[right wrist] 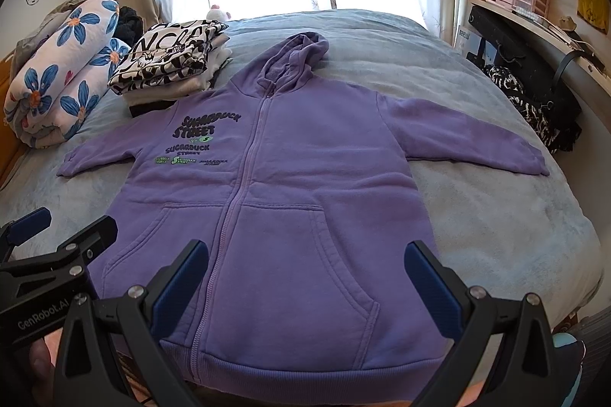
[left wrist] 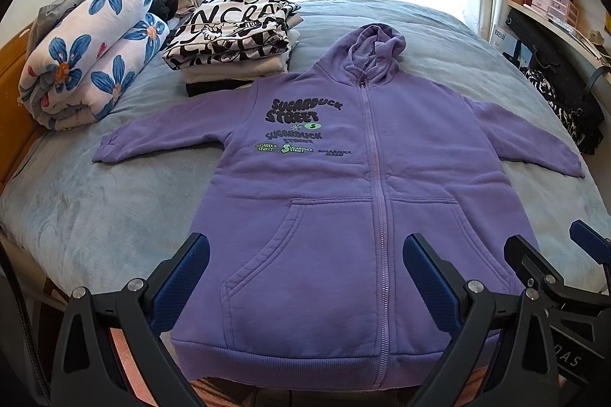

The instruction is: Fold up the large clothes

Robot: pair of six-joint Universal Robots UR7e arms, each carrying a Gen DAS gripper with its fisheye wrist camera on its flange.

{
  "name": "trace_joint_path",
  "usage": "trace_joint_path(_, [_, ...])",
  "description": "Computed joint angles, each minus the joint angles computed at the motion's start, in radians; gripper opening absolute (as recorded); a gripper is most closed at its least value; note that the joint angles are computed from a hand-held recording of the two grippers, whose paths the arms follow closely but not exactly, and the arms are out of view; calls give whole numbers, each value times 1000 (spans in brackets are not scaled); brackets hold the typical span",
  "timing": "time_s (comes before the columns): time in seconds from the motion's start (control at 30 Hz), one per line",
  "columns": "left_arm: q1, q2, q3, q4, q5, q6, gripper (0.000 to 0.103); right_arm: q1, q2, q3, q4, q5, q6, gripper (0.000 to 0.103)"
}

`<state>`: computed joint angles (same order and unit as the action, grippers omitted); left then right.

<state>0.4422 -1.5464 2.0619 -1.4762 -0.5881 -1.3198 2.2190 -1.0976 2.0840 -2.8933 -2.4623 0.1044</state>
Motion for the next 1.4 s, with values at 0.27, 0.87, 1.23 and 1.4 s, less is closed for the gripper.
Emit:
trace_joint_path(0.27, [-1, 0, 0, 7, -1, -3, 100, -3, 0, -3, 4, 4, 2, 103])
trace_joint_path(0.87, [10, 13, -6, -11, -10, 13, 100, -17, 6, 13, -24, 8, -9, 103])
trace_joint_path(1.23, [16, 11, -3, -16, -18, 20, 100, -24, 14, 16, -27, 16, -2, 103])
trace_joint_path(1.4, [19, 12, -3, -18, -18, 24, 100, -28, 13, 15, -29, 17, -6, 103])
